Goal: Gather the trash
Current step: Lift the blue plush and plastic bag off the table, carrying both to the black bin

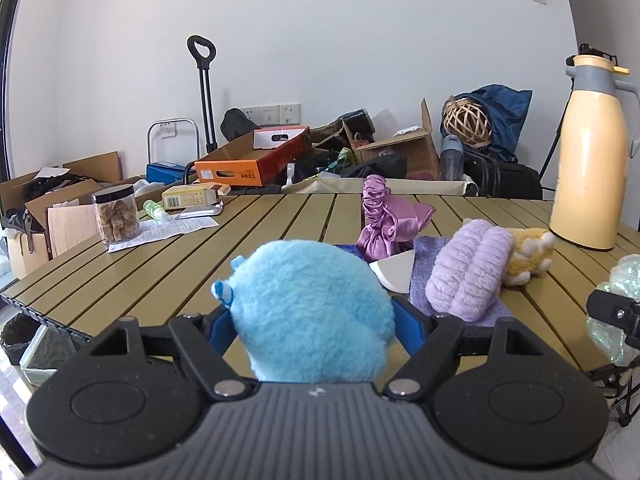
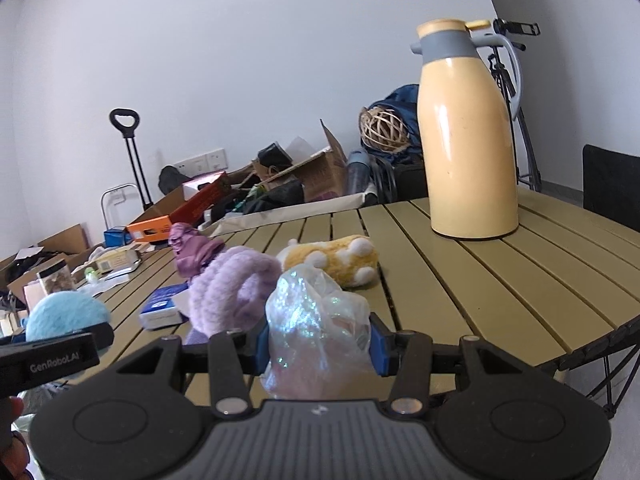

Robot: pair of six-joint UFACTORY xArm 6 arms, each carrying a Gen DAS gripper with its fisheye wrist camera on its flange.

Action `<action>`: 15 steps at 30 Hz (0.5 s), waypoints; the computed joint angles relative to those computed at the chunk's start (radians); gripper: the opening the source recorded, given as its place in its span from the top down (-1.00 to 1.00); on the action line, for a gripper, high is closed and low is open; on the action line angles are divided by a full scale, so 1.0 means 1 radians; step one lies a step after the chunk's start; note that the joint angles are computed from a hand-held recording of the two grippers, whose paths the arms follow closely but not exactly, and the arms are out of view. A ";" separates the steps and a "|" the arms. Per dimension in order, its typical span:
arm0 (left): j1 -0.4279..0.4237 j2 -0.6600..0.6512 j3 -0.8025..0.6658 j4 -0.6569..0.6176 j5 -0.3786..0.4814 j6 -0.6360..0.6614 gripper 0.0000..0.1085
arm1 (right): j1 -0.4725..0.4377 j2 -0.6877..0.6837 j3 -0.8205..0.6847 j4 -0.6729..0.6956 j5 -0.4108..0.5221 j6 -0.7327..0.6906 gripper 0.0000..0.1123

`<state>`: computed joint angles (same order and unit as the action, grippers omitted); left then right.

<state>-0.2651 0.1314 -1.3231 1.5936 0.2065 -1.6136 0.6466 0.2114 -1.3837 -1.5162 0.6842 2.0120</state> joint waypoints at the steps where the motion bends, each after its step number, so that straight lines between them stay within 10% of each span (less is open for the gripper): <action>1: 0.002 -0.010 0.010 0.012 -0.002 -0.010 -0.46 | 0.008 -0.005 0.006 -0.002 0.006 -0.003 0.18; 15: 0.024 -0.192 0.234 0.121 -0.051 -0.093 -0.46 | 0.089 -0.060 0.108 0.050 0.006 -0.044 0.18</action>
